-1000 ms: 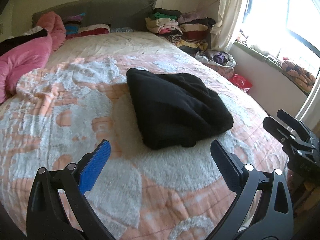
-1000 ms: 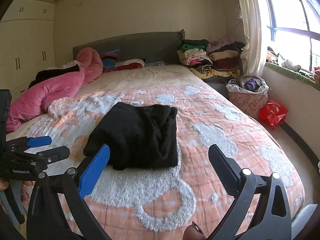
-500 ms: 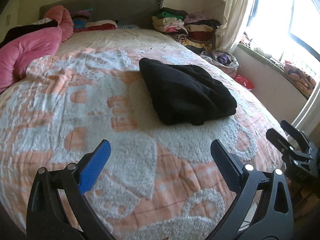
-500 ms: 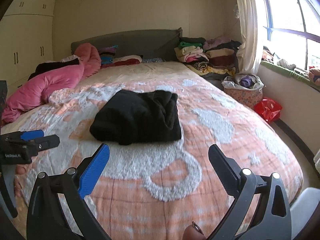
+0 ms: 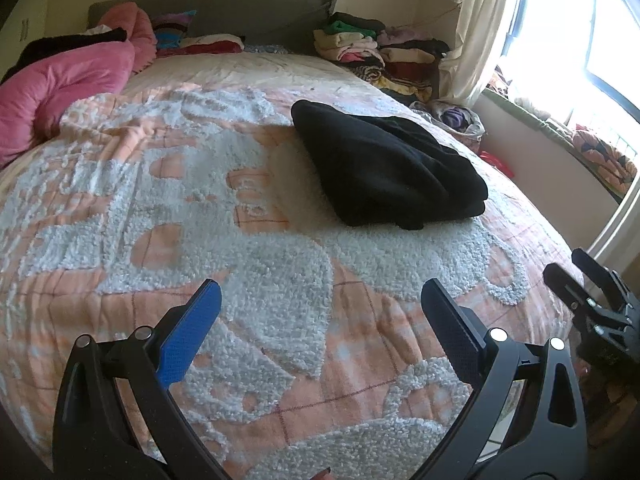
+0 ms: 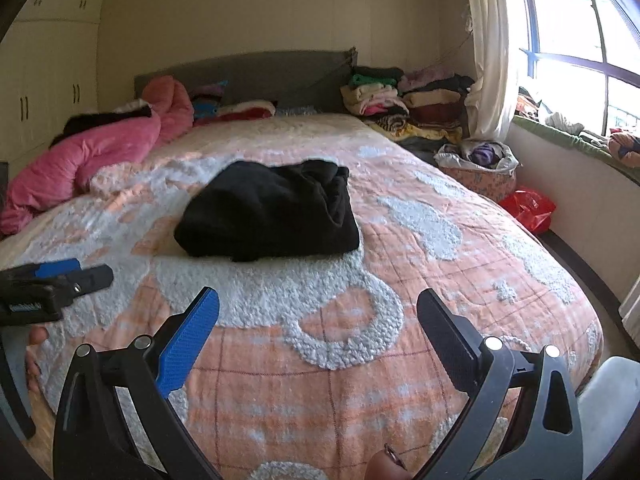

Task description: Fold small clothes

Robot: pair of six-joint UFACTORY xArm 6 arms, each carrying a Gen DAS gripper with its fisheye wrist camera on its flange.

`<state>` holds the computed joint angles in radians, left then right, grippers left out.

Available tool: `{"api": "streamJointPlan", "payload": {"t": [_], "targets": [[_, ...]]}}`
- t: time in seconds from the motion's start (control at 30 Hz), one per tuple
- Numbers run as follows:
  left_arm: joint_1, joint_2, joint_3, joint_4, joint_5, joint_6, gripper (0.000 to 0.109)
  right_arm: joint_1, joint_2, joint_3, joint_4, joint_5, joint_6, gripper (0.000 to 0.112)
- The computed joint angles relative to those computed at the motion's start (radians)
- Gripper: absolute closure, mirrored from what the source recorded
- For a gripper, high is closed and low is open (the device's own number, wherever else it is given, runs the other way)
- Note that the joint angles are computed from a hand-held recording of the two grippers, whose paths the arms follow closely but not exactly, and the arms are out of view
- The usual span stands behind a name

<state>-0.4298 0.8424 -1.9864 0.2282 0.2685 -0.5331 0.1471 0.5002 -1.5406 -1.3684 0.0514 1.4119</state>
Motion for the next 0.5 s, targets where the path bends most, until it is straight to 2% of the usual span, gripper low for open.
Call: {"api": "streamJointPlan", "payload": {"t": [0.07,0.23,0.5], "targets": [[0.002,0.000,0.006,0.024,-0.014,-0.015,0.015,0.000,0.005,-0.017,-0.064,-0.003,0.062,0.014],[0.002,0.002,-0.004,0.085,0.002,-0.066,0.015,0.008,0.015,-0.019,0.019,-0.002,-0.025,0.014],[-0.001,0.007,-0.015,0.095,0.016,-0.068,0.015,0.016,0.016,-0.012,0.074,0.013,-0.072,0.014]]}}
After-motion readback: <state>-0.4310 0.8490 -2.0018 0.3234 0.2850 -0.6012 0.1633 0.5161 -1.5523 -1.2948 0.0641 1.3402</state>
